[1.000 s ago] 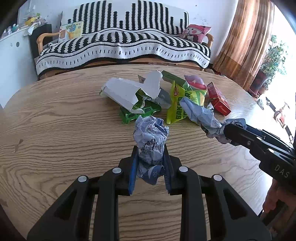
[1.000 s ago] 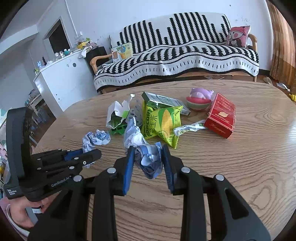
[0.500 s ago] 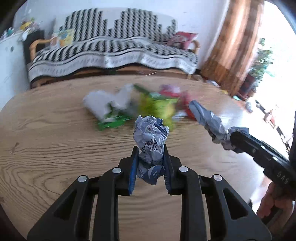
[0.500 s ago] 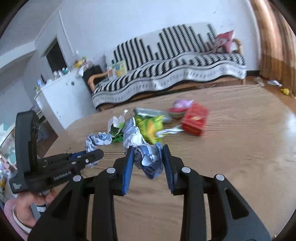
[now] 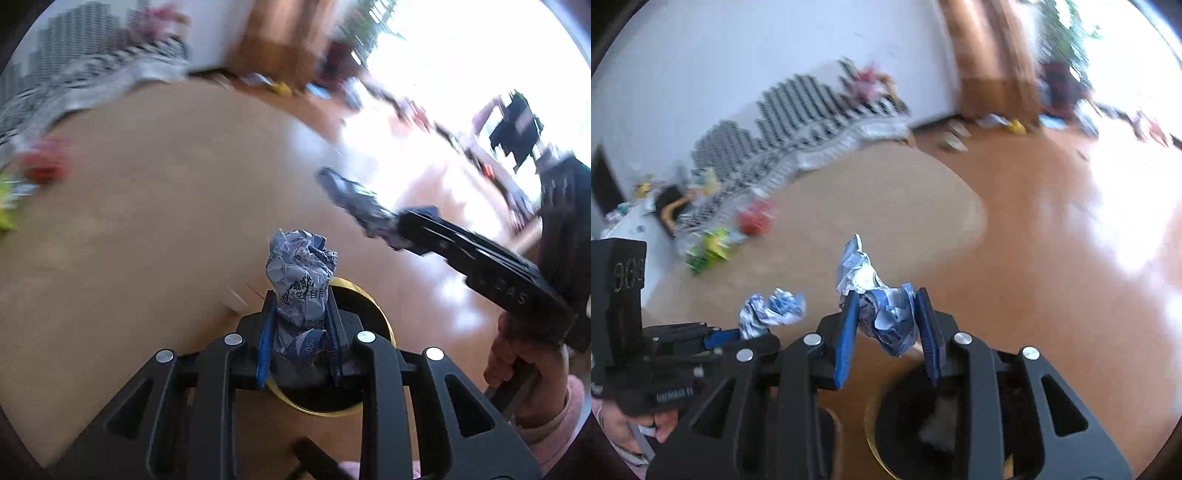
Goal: Collect trash
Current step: 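Carry the foil ball and blue paper over the black bin with both grippers, then open both grippers to drop the crumpled trash into the bin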
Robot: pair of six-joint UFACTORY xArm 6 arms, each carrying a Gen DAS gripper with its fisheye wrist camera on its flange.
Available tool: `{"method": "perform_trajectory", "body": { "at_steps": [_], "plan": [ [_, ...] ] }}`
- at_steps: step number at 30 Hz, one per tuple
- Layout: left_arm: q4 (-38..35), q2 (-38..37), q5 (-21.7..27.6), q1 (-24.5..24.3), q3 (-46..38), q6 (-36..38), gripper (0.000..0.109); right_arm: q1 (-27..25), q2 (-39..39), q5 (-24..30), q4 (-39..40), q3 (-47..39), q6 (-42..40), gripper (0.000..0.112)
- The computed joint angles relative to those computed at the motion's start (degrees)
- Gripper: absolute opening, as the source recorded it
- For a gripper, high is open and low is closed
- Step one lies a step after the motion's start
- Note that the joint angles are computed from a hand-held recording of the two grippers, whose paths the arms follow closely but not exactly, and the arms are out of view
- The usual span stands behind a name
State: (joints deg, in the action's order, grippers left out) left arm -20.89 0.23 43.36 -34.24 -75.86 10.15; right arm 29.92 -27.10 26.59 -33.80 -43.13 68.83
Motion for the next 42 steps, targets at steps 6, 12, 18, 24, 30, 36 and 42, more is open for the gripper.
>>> {"method": "perform_trajectory", "body": {
  "at_steps": [6, 12, 18, 24, 30, 36, 42],
  "plan": [
    [7.0, 9.7, 1.36, -6.99, -1.05, -2.59, 0.023, -2.77, -5.27, -2.67, 13.53, 17.04, -2.8, 0.031],
    [3.8, 15.89, 6.21, -6.56, -6.49, -2.81, 0.023, -3.75, -4.05, -8.12, 22.25, 22.59, -6.18, 0.031],
    [2.85, 16.54, 6.23, -6.73, -6.63, -1.91, 0.023, -4.92, -2.64, -9.79, 24.51, 21.63, -8.87, 0.031],
    [2.78, 14.95, 2.87, -7.32, -3.82, -2.85, 0.095, -7.54, -5.25, -10.6, 21.12, 21.9, -2.22, 0.097],
    [-2.13, 10.41, -2.57, -6.7, 0.13, -0.02, 0.095, -8.29, -10.45, 4.39, 7.74, 18.41, 9.39, 0.097],
    [1.02, 2.32, -8.07, -1.42, 1.21, -0.86, 0.097, -2.67, -6.84, 16.72, -3.71, 11.6, 14.99, 0.097],
    [5.97, -4.3, -9.46, 13.04, 4.67, -9.36, 0.097, -0.2, 2.21, 13.44, -6.6, 3.33, 14.4, 0.097]
  ]
}}
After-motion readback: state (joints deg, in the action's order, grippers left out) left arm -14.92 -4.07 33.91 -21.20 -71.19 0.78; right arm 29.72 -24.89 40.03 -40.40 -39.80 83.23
